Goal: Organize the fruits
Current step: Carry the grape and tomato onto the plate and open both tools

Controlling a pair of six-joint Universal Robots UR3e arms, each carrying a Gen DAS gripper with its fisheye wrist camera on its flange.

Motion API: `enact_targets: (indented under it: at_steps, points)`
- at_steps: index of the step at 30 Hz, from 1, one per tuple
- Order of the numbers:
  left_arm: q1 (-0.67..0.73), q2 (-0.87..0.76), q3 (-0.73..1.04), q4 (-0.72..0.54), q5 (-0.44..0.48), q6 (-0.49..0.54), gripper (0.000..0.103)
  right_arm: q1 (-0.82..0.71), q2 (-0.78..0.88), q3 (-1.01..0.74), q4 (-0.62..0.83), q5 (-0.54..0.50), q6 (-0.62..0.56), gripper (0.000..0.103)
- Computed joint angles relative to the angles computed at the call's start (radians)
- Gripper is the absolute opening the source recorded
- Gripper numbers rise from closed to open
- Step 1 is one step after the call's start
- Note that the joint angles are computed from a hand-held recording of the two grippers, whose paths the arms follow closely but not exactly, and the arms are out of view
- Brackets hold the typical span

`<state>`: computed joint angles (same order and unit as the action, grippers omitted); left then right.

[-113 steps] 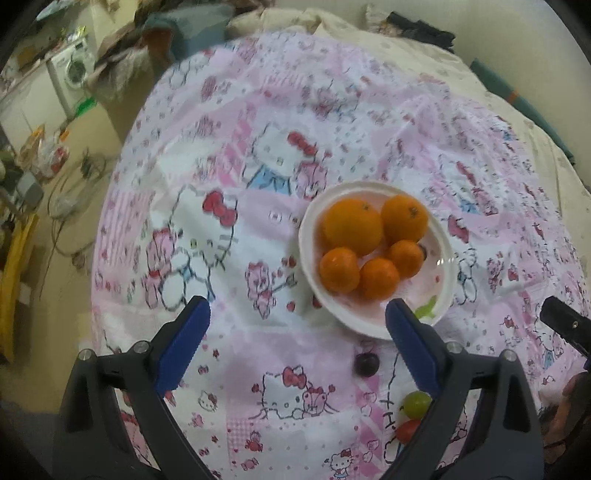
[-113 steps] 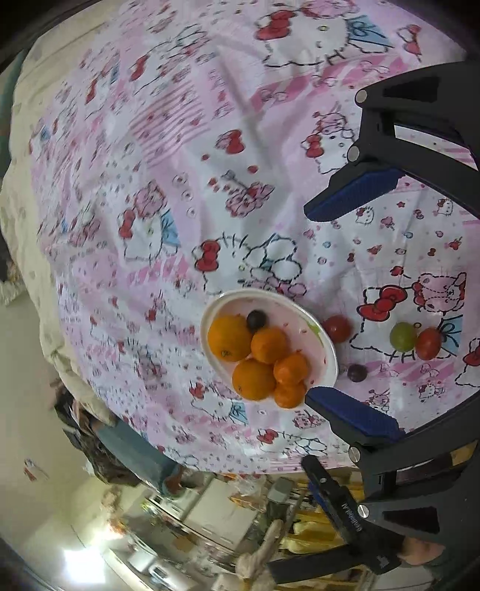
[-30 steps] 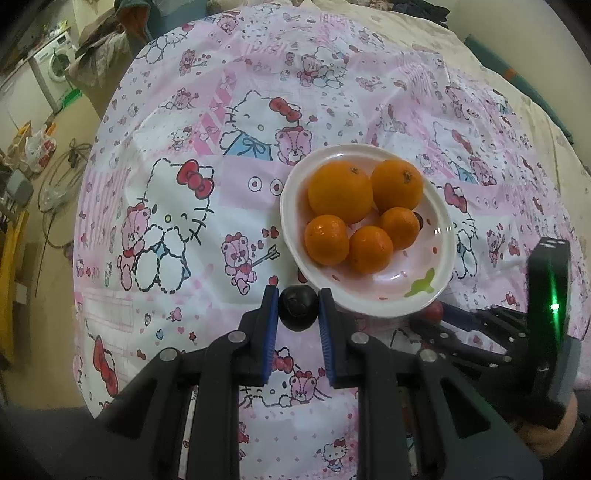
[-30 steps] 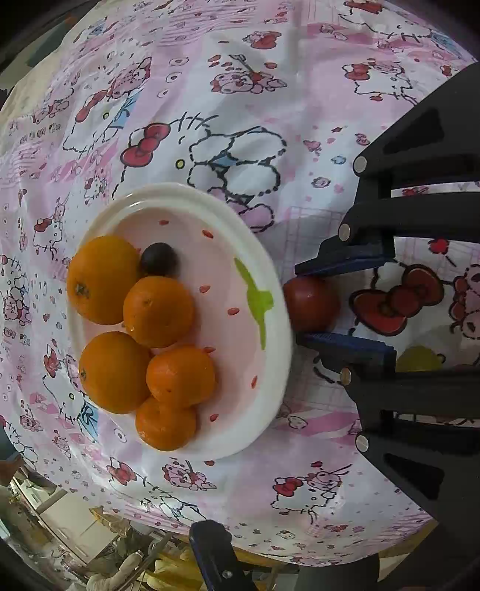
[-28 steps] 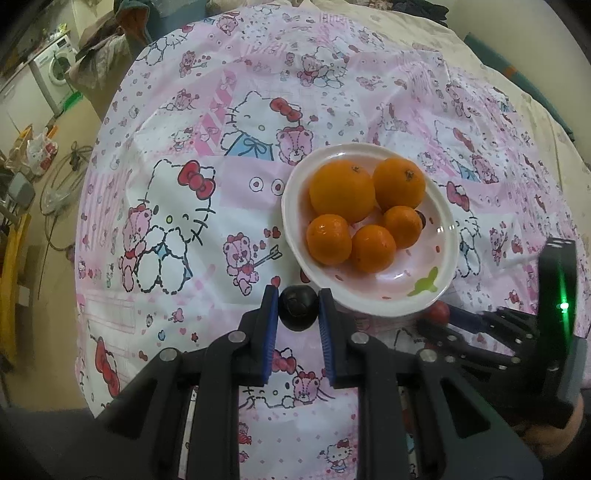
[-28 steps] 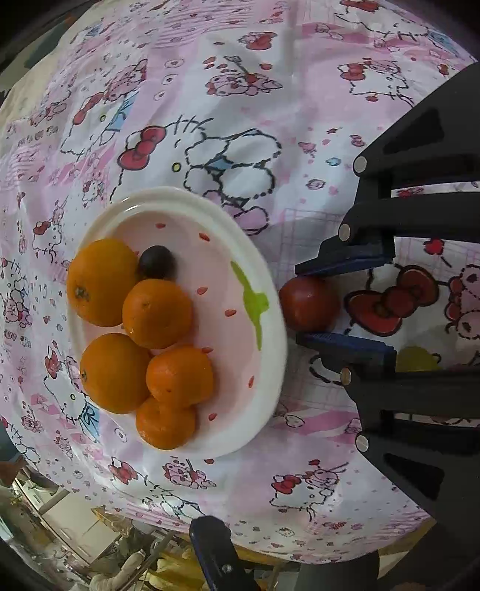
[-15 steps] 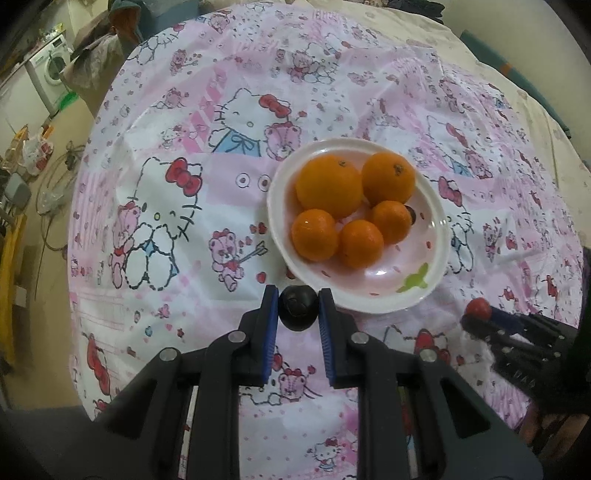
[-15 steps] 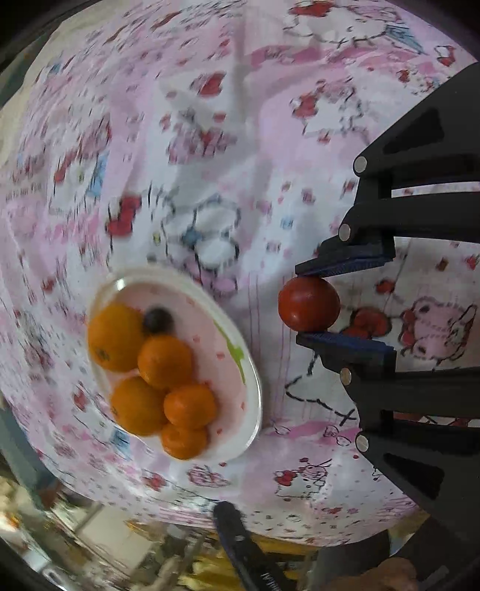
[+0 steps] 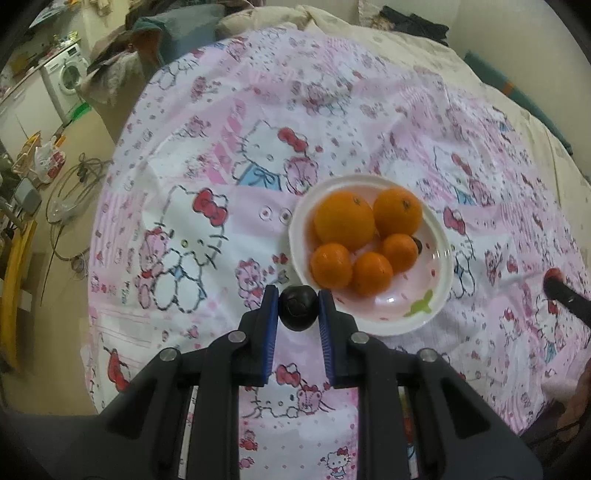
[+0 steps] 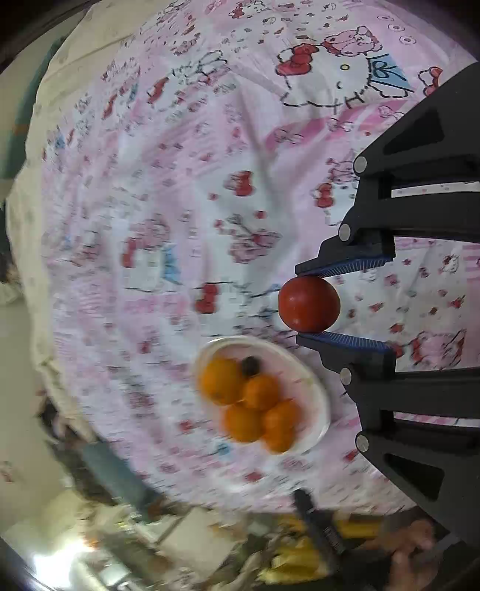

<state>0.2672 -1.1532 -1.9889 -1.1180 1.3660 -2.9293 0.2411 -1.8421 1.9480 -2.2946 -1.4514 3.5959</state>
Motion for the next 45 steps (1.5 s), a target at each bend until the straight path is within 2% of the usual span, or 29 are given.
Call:
enact_targets:
  at_steps: [4,8,14,19,28,39,45]
  points:
    - [0.021,-0.018,0.038,-0.004,-0.002,0.002,0.018,-0.054,-0.034,0.013,-0.055,0.065,0.005,0.031]
    - [0.031,-0.048,0.097,-0.013,-0.019,0.012,0.018,-0.066,-0.022,-0.010,-0.095,0.084,-0.005,0.031]
    - [0.016,-0.111,0.187,-0.008,-0.032,0.015,0.018,-0.038,0.089,-0.084,-0.166,0.099,-0.025,0.031]
    - [-0.026,-0.231,0.276,0.030,-0.012,0.006,0.018,-0.030,0.207,-0.147,-0.197,0.141,-0.019,0.031]
    - [-0.108,-0.375,0.347,0.035,-0.021,-0.022,0.018,0.020,0.417,-0.326,-0.152,0.148,-0.105,0.031]
    - [-0.120,-0.458,0.436,-0.011,-0.040,-0.078,0.018,0.024,0.675,-0.510,-0.085,0.350,-0.130,0.032]
    - [-0.113,-0.481,0.439,-0.008,-0.023,-0.082,0.018,0.043,0.759,-0.585,-0.076,0.384,-0.128,0.034]
